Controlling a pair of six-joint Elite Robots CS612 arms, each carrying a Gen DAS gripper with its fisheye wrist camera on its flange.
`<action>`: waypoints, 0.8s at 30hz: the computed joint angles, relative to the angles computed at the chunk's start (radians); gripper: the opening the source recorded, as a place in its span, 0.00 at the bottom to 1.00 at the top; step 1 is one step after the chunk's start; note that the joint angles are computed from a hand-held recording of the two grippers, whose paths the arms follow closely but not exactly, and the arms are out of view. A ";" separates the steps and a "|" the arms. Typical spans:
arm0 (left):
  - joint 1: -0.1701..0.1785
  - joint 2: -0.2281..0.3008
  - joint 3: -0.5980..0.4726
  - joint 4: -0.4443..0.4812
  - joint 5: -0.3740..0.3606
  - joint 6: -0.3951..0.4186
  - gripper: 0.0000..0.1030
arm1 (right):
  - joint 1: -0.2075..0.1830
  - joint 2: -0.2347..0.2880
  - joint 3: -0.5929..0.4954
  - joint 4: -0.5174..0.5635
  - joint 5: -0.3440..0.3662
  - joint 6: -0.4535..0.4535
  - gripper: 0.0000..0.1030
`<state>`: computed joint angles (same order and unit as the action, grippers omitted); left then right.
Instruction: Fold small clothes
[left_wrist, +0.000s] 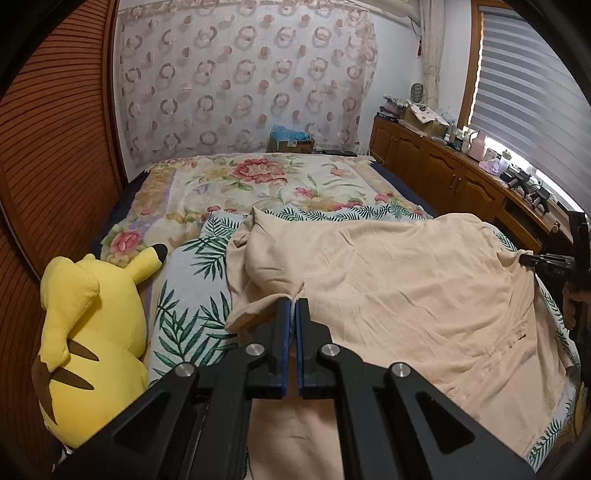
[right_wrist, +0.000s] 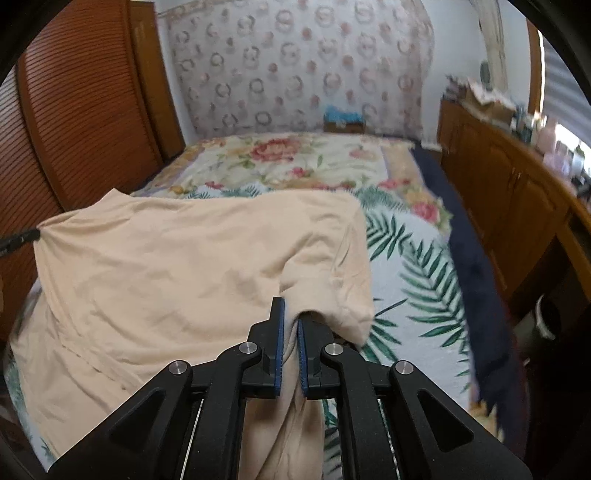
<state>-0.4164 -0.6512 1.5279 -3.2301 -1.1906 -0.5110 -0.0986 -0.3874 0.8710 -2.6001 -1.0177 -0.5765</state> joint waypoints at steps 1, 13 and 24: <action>0.001 0.002 -0.001 -0.001 -0.002 -0.001 0.00 | 0.004 0.011 -0.021 0.013 -0.012 0.007 0.06; -0.013 -0.007 0.022 -0.055 0.022 0.004 0.00 | 0.010 0.019 -0.049 -0.028 0.032 0.026 0.00; -0.072 -0.108 0.210 -0.254 0.089 0.023 0.00 | -0.052 -0.174 0.257 -0.143 0.205 -0.065 0.00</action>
<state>-0.4888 -0.7597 1.7382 -3.4839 -1.1013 -0.4879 -0.1505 -0.5610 1.1280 -2.7434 -0.8128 -0.6416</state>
